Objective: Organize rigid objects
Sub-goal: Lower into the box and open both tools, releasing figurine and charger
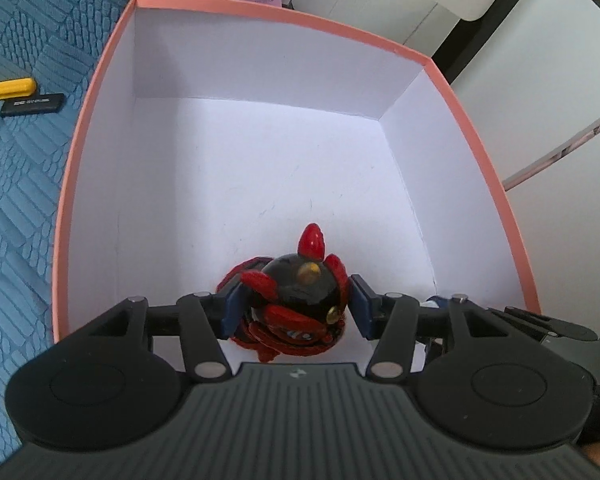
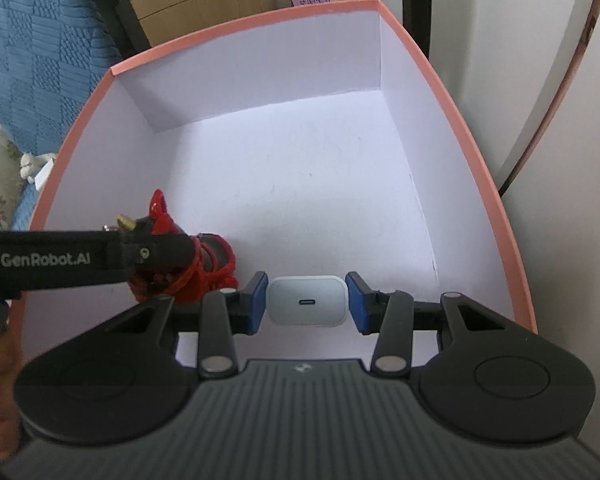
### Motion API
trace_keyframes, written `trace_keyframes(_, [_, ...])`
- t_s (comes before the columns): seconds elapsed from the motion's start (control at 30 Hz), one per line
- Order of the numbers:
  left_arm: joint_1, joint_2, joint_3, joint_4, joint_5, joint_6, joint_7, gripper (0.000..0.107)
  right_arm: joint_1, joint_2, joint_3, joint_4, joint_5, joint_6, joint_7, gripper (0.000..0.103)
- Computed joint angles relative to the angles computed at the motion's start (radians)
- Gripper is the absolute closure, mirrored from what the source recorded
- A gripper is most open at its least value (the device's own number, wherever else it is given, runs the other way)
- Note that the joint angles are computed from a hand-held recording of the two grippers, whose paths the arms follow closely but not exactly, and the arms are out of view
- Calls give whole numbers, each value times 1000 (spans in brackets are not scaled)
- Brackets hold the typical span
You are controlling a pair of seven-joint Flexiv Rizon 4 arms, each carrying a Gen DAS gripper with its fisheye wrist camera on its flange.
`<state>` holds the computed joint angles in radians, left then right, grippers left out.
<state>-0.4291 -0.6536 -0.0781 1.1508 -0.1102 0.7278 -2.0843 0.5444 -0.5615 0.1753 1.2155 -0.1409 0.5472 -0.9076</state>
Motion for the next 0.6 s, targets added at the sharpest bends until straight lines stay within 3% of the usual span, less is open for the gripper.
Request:
trace_keyframes(0.1, [6,2,-7,20,-9,48,6,47,-3,-3,0,-4,14,-17,21,57])
trace_keyframes(0.23, [-1,10,4,7,7,24,7,47,3,4,-5,-5,0,-34,30,57])
trace_keyframes(0.6, [-18,145,24,106,69,112,-20,47,37,56,-18,1,-77,-21,77,58])
